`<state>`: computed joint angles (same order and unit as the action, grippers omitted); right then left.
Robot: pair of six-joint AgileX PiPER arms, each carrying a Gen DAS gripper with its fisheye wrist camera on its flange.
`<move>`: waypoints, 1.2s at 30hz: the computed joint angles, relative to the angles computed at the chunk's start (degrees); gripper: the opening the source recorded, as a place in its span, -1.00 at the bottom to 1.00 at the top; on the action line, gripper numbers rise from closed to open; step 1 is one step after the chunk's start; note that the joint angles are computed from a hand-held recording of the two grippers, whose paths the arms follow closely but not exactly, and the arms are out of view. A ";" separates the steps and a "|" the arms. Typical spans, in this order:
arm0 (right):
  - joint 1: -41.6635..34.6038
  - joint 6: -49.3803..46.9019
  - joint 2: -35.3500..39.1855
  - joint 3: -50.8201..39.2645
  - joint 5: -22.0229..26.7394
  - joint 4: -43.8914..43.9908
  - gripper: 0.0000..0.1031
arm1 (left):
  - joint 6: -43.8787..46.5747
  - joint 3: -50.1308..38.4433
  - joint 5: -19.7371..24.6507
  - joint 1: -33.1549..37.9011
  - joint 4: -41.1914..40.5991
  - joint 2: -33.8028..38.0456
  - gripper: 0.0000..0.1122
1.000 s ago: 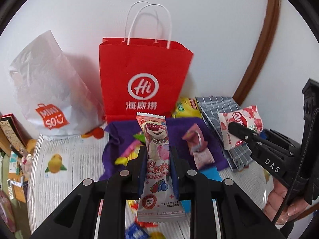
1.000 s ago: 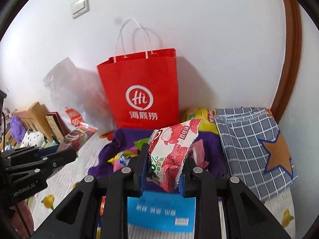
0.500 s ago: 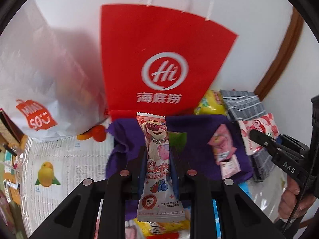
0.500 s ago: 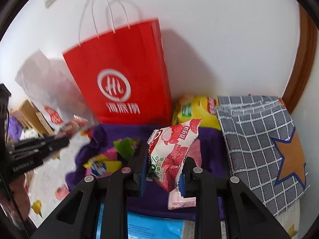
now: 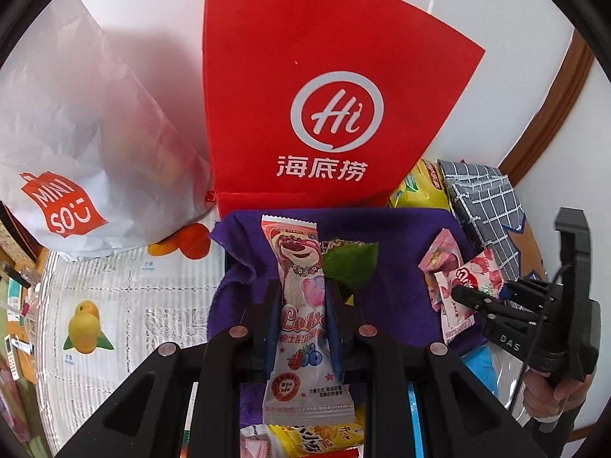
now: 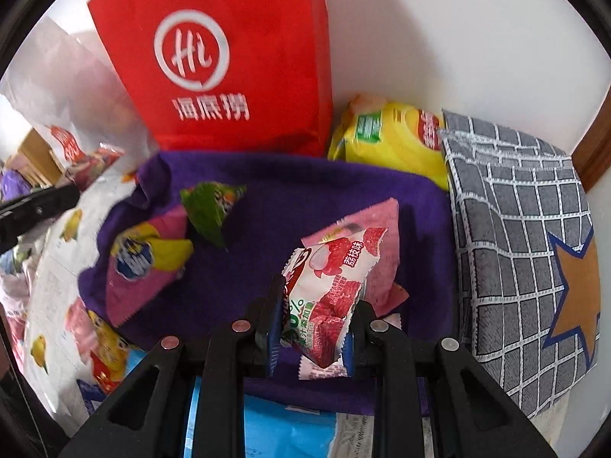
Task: Organize snacks
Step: 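Lower both packets onto the purple towel and open the right tool, then open the left tool to release the bear-print packet on the towel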
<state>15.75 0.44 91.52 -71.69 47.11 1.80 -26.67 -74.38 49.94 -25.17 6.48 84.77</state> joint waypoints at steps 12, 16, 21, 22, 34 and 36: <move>-1.28 -2.20 0.66 0.46 -0.44 1.48 -0.41 | -0.19 -0.78 0.45 -2.33 0.20 2.65 -0.63; -2.47 -2.49 -0.66 -0.21 0.67 2.67 -0.31 | 1.37 -1.23 0.20 -2.43 -1.89 3.90 -0.63; -3.31 -2.10 -4.89 0.52 -0.24 2.19 -0.15 | 3.26 -1.87 0.30 -2.82 -4.68 6.00 -0.62; -3.45 -2.03 -5.69 0.70 -0.48 2.11 -0.14 | 3.10 -2.09 0.52 -3.25 -4.46 6.56 -0.62; -6.16 -2.11 -8.14 0.41 -0.33 3.03 -0.12 | 1.88 -2.92 0.50 -5.25 -2.87 8.27 -0.56; -6.00 -1.67 -8.51 0.55 -0.55 2.55 -0.12 | 1.55 -3.08 0.50 -5.29 -2.77 8.52 -0.56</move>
<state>9.75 -1.23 83.01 -71.14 46.56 4.35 -25.12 -77.46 50.44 -30.46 3.71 93.29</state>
